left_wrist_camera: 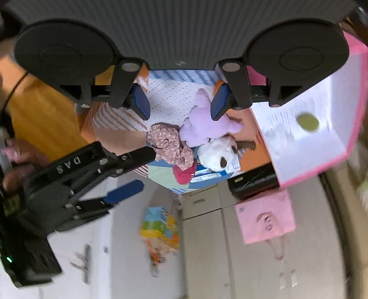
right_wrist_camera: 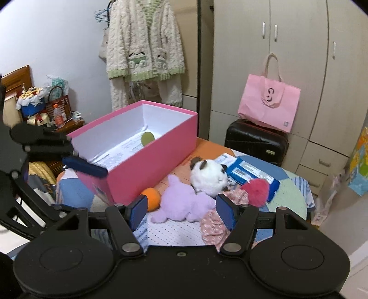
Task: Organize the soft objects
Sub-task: 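Move both tools back over the table toward the orange sponge and scrunchie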
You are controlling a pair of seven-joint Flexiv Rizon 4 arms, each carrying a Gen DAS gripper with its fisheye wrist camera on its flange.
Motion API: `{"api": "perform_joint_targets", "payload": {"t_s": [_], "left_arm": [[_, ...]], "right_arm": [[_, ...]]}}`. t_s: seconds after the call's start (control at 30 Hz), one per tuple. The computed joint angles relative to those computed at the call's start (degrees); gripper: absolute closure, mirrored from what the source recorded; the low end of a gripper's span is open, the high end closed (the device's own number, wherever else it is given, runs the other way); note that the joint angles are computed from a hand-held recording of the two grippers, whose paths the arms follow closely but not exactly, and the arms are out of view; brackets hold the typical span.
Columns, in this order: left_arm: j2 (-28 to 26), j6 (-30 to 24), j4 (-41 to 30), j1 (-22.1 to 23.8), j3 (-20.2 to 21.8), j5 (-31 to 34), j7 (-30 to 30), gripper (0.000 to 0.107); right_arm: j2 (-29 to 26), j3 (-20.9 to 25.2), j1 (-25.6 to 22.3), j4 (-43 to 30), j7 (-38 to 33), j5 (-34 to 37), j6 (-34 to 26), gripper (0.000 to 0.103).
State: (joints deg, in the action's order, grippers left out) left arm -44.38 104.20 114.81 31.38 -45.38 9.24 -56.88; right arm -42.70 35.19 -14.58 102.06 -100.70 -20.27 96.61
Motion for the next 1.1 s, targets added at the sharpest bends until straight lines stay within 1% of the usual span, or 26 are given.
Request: {"api": "perform_joint_targets", "payload": {"t_s": [0.07,0.1,0.13,0.2,0.23,0.3,0.37,0.43,0.5,0.6,0.63,0.7,0.77,0.9,0.93,1.03,1.1], "left_arm": [[-1.6,2.4,-0.2,-1.1,0.8,-0.1,-1.1,0.05],[-2.2,5.0,-0.5,-2.6,2.4,0.1,-2.1,0.05],[-1.9,7.1,-1.0,-5.0,5.1,0.0,-3.3,0.05],[-0.8,11.1,-2.1,-11.5,12.6,-1.8,-5.3,0.05],[-0.7,12.3,-2.8,-14.1,15.5,-2.5,-5.9,0.05],[-1.0,13.5,-4.1,-18.1,19.7,-3.9,-7.4,0.05],[-1.4,13.9,-5.4,-21.5,23.4,-5.4,-8.7,0.051],[-1.9,14.9,-6.4,-24.9,26.8,-7.4,-10.8,0.055],[-2.9,16.8,-7.8,-29.0,31.0,-9.6,-12.2,0.056],[-4.7,20.0,-9.9,-36.1,38.1,-15.1,-13.4,0.06],[-5.2,20.9,-10.2,-37.5,39.5,-16.1,-13.3,0.06],[-6.1,22.4,-10.6,-39.9,41.7,-18.6,-13.0,0.06],[-6.7,22.7,-11.0,-41.4,42.8,-20.7,-12.4,0.06],[-7.1,20.0,-11.6,-40.9,42.1,-21.7,-12.3,0.061],[-7.4,19.9,-11.9,-41.0,42.2,-22.0,-12.4,0.061],[-8.8,20.1,-13.3,-43.4,44.1,-25.7,-12.3,0.061],[-9.6,20.3,-13.9,-43.4,43.5,-27.0,-13.3,0.06]], "right_arm": [[-0.2,-1.8,1.3,-0.1,0.2,0.2,0.7,0.032],[-0.3,-2.7,1.9,-0.2,0.3,0.2,1.1,0.032],[-0.7,-3.3,2.2,-0.4,0.3,0.0,1.4,0.032],[-2.2,-3.0,1.7,-1.2,0.4,-0.7,1.4,0.032],[-2.9,-2.7,1.4,-1.7,0.6,-0.8,1.3,0.032],[-4.4,-2.2,0.9,-2.6,0.7,-1.2,1.5,0.032],[-5.5,-2.9,1.4,-3.1,1.1,-1.5,2.9,0.032],[-6.9,-2.6,0.9,-3.7,1.4,-2.7,4.0,0.032],[-8.1,-2.5,0.4,-4.3,2.3,-4.0,4.7,0.032],[-9.5,-3.2,0.5,-5.1,4.0,-5.7,6.0,0.032],[-10.0,-3.2,0.4,-5.5,4.6,-6.4,6.2,0.032],[-10.7,-3.8,0.5,-5.8,5.8,-7.5,7.0,0.032],[-11.2,-4.9,1.0,-6.2,7.1,-8.6,7.8,0.032],[-11.9,-7.5,2.5,-6.7,9.6,-10.6,9.4,0.032],[-12.3,-7.6,2.4,-6.9,10.2,-11.3,9.7,0.032],[-13.9,-7.1,1.7,-7.9,12.2,-13.6,10.0,0.032],[-15.0,-6.9,1.3,-8.6,13.5,-14.7,10.5,0.032]]}}
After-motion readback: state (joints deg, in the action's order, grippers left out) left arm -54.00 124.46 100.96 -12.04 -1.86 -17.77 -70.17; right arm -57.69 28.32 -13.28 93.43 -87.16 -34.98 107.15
